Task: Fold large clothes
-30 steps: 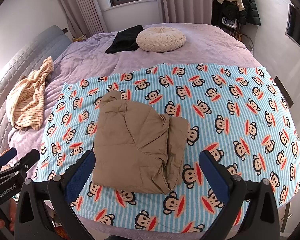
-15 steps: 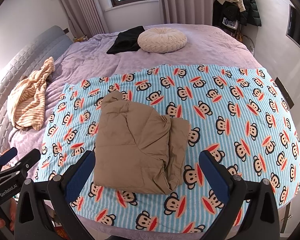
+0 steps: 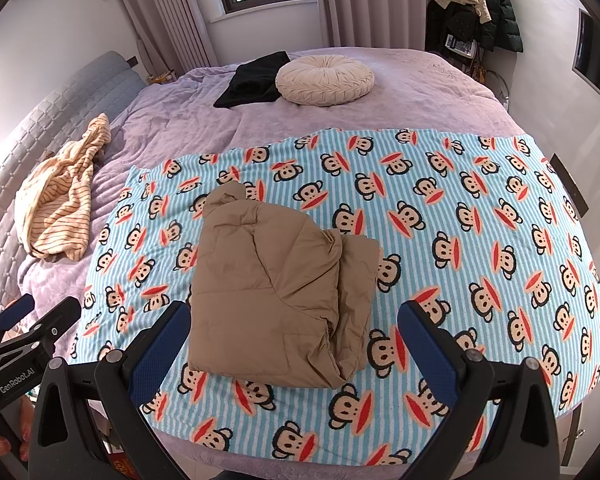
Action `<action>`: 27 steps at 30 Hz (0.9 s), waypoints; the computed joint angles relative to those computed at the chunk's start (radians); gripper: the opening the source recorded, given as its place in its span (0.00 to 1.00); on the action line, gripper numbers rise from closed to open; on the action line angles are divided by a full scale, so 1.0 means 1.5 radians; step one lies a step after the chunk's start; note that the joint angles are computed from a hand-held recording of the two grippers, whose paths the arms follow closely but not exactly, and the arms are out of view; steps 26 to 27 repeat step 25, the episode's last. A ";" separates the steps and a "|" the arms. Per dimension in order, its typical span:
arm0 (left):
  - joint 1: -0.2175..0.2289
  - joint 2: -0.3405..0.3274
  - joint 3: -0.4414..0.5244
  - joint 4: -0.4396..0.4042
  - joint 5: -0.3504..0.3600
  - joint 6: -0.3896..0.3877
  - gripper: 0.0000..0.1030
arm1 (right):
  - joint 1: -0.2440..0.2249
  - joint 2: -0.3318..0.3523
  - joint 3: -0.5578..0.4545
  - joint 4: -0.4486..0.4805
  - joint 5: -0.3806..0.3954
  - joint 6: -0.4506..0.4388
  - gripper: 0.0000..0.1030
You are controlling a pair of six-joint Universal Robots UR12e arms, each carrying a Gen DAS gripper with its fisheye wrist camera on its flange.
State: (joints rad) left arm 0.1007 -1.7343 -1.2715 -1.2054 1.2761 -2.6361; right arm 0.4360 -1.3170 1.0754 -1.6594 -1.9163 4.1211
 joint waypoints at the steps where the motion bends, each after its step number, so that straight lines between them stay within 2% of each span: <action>1: 0.000 0.000 0.000 0.000 0.000 -0.001 1.00 | 0.000 0.000 -0.001 0.000 -0.001 0.000 1.00; 27: 0.004 0.000 -0.005 0.031 -0.007 -0.001 1.00 | 0.003 0.005 -0.008 0.007 -0.002 0.006 1.00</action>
